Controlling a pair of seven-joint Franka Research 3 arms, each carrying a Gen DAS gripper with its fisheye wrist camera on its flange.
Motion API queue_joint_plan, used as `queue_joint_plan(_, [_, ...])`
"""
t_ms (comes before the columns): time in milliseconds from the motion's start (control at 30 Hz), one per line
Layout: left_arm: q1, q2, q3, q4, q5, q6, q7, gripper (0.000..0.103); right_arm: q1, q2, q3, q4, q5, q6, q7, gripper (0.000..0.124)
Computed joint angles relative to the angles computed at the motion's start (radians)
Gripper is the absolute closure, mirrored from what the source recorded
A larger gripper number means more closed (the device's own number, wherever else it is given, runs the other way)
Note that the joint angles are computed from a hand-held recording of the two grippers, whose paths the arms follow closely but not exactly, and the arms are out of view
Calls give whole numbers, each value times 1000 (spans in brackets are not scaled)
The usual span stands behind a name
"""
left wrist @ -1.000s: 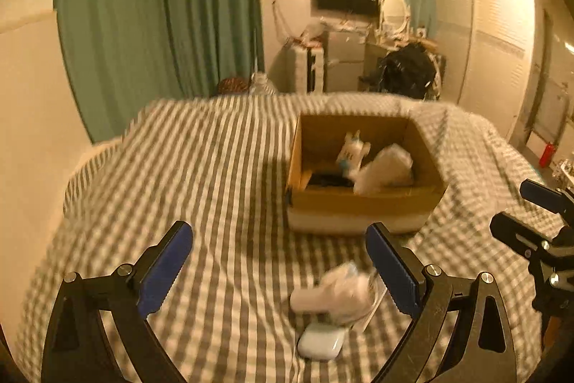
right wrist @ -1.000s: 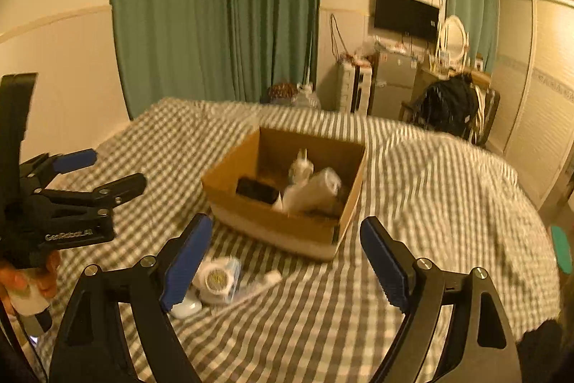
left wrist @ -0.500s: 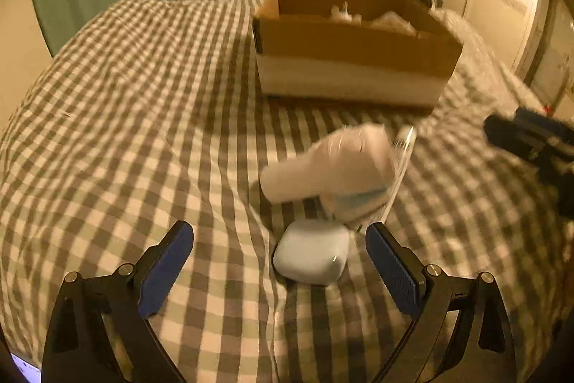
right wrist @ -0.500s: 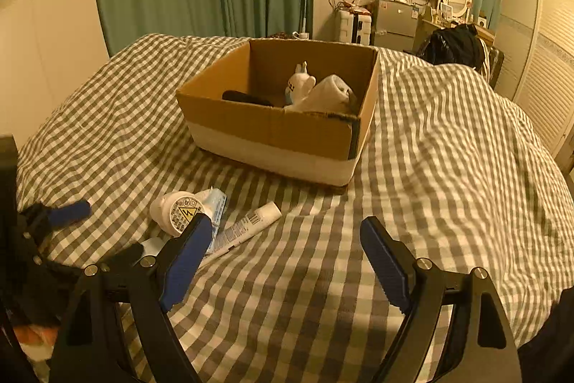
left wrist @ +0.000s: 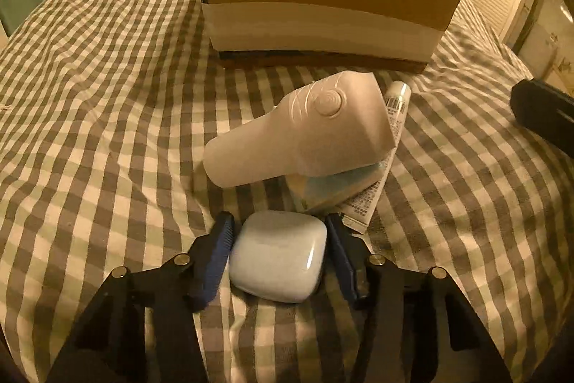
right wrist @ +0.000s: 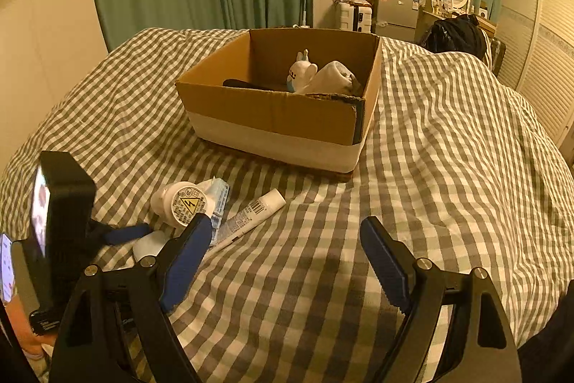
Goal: Organize objects
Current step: 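Grasp the white earbud case with the left tool while the right tool grasps the hair dryer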
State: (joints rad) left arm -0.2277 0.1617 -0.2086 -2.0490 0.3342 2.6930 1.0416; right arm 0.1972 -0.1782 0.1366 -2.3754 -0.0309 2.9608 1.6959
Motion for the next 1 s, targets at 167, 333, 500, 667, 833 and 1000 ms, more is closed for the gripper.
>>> queue_joint_plan(167, [5,-62,-5,-53,-29,21,0,52,3,1,-2,1,5,-2,-2,39])
queue_joint_plan(333, [10,-155,4,-120,47,71,-59,52,69,2,-51,0,126,17,-119,39])
queue_joint_plan(500, [41,-180,11,-91,278,13,-231,52,188,26,-115,42,393,8,-416,39])
queue_joint_plan(667, [60,-191,17,-93,338,-34,-289,52,177,122,-74,151,446,-63,-500,39])
queue_joint_plan(833, [75,-190,22,-108,300,9,-264,52,157,231,-45,267,477,-171,-521,39])
queue_joint_plan(1000, [80,-177,25,-118,243,32,-230,52,147,292,-34,321,443,-267,-498,60])
